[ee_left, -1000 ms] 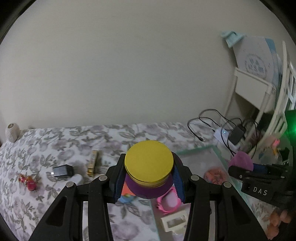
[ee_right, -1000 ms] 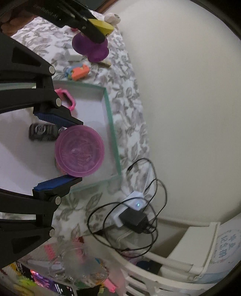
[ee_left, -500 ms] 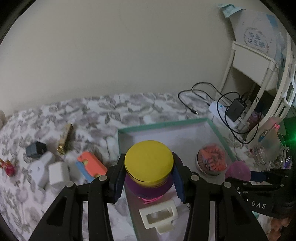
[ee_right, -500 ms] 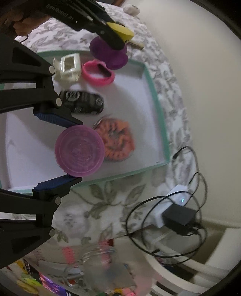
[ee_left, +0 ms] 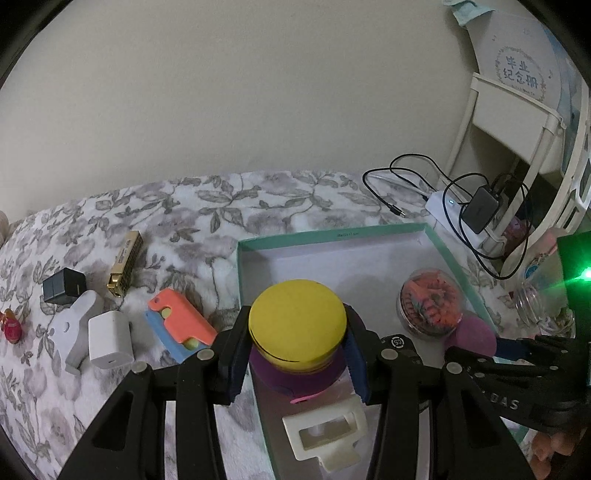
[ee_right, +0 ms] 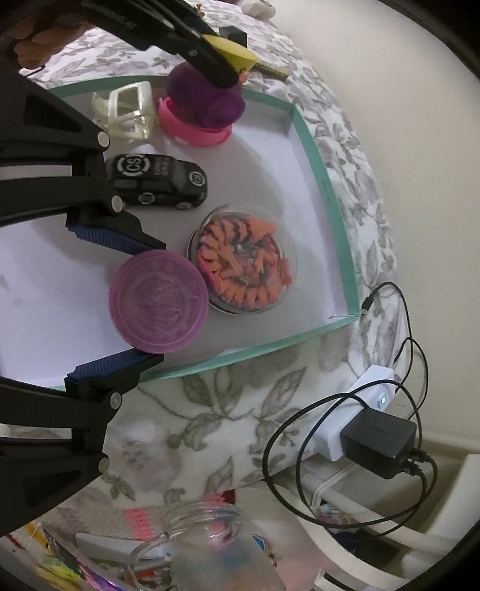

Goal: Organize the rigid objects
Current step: 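Carry the jar and pink disc into the teal box and open both grippers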

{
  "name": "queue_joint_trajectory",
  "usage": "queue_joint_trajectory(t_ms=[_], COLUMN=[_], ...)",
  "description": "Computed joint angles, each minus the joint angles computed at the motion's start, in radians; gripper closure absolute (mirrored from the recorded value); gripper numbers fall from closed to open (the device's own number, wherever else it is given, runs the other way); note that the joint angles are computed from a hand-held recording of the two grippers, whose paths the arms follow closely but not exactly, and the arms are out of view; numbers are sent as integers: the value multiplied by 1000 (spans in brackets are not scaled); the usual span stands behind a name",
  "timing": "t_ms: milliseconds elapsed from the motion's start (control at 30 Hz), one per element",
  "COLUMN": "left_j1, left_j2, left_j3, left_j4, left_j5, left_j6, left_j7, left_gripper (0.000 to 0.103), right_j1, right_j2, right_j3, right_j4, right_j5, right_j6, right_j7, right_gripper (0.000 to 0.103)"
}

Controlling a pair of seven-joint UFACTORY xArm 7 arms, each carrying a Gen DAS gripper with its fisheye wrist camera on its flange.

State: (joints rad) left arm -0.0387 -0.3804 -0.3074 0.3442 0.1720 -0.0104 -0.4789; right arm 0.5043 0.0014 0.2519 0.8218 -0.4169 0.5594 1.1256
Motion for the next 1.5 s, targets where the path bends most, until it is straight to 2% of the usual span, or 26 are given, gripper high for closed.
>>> queue_joint_trajectory(t_ms=[233, 367, 500, 600, 700, 800, 867, 900, 1000, 1033, 1100, 1267, 1500], left_j1=[-5, -119, -109, -149, -114, -145, -225, -243, -177, -173, -211, -218, -188], left_j2=[11, 17, 35, 66, 63, 60, 58, 57, 44, 40, 38, 2, -87], left_j3=[7, 105, 62, 83, 39, 73, 158, 177, 113, 110, 150, 170, 183], left_j4=[1, 1, 11, 22, 20, 20, 19, 21, 27, 29, 29, 38, 55], left_j5=[-12, -56, -67, -86, -84, -94, -122, -132, -123, -122, -137, -151, -172], left_j6=[-19, -41, -54, -53, -61, -52, -44, -38, -9, 3, 9, 75, 197], left_j7=[1, 37, 43, 51, 45, 55, 79, 88, 74, 72, 89, 106, 95], left_gripper=[55, 55, 55, 55, 55, 55, 55, 55, 48, 45, 45, 45, 45], right_j1=[1, 6, 7, 8, 8, 9, 10, 10, 12, 12, 15, 25, 21], right_j2=[26, 31, 33, 33, 33, 33, 34, 34, 37, 38, 41, 33, -33], right_j3=[-14, -16, -17, -18, -19, -18, -17, -17, -14, -14, -14, -12, 11], right_j4=[-6, -4, -3, -3, -5, -5, -3, -1, 10, 12, 17, 33, 39], right_j5=[-63, -110, -113, -113, -112, -112, -107, -104, -81, -75, -68, -88, -137], right_j6=[-53, -52, -54, -54, -58, -56, -50, -47, -25, -23, -25, 15, 53], right_j7=[89, 131, 136, 136, 135, 139, 133, 128, 102, 94, 78, 85, 128], right_gripper=[50, 50, 50, 49, 49, 49, 49, 49, 46, 45, 38, 38, 38])
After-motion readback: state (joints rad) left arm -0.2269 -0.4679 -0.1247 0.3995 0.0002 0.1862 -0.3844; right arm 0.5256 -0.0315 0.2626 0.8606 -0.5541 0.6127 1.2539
